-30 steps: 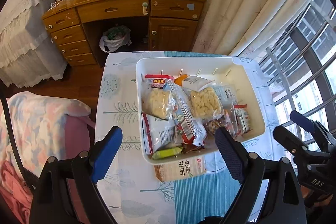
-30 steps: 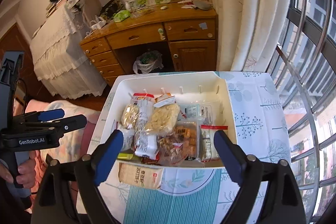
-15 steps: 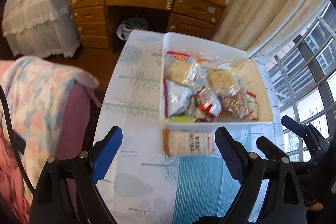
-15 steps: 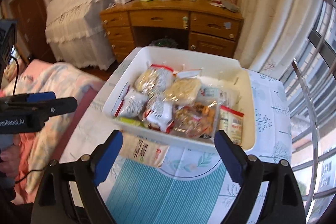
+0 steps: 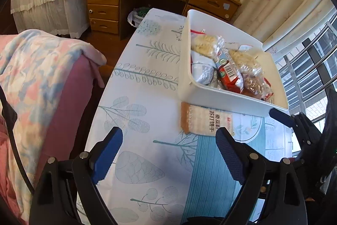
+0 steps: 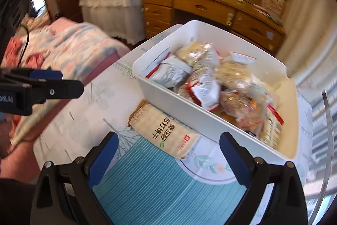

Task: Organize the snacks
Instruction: 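Withdraw both grippers from the tray toward the brown cracker box, then move the right gripper down toward the beige soda-cracker packet beside the tray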

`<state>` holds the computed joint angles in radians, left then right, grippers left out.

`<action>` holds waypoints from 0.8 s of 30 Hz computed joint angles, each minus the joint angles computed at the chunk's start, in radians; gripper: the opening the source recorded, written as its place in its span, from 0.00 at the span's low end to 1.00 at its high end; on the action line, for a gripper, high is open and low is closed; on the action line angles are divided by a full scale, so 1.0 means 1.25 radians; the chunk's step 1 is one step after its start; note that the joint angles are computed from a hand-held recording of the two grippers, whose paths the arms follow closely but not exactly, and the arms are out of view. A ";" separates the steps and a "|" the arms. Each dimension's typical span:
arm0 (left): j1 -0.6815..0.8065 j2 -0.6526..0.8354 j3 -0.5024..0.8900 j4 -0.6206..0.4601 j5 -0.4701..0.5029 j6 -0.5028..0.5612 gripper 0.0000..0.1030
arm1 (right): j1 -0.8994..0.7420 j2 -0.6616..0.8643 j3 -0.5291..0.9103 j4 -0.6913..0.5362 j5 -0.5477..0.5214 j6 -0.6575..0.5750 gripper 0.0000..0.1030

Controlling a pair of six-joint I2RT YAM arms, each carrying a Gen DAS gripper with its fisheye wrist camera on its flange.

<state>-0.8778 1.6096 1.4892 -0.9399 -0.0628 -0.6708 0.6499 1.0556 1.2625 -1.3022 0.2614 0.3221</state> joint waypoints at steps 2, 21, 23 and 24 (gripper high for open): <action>0.004 -0.009 -0.029 0.020 0.007 0.007 0.87 | -0.001 0.006 -0.030 0.032 -0.005 -0.043 0.95; 0.007 -0.007 -0.109 0.091 0.060 0.020 0.87 | -0.073 0.016 -0.244 0.240 -0.048 -0.196 0.95; 0.008 -0.007 -0.112 0.094 0.064 0.020 0.87 | -0.091 0.021 -0.252 0.251 -0.073 -0.209 0.95; 0.007 -0.006 -0.113 0.095 0.065 0.020 0.87 | -0.102 0.026 -0.253 0.254 -0.089 -0.215 0.95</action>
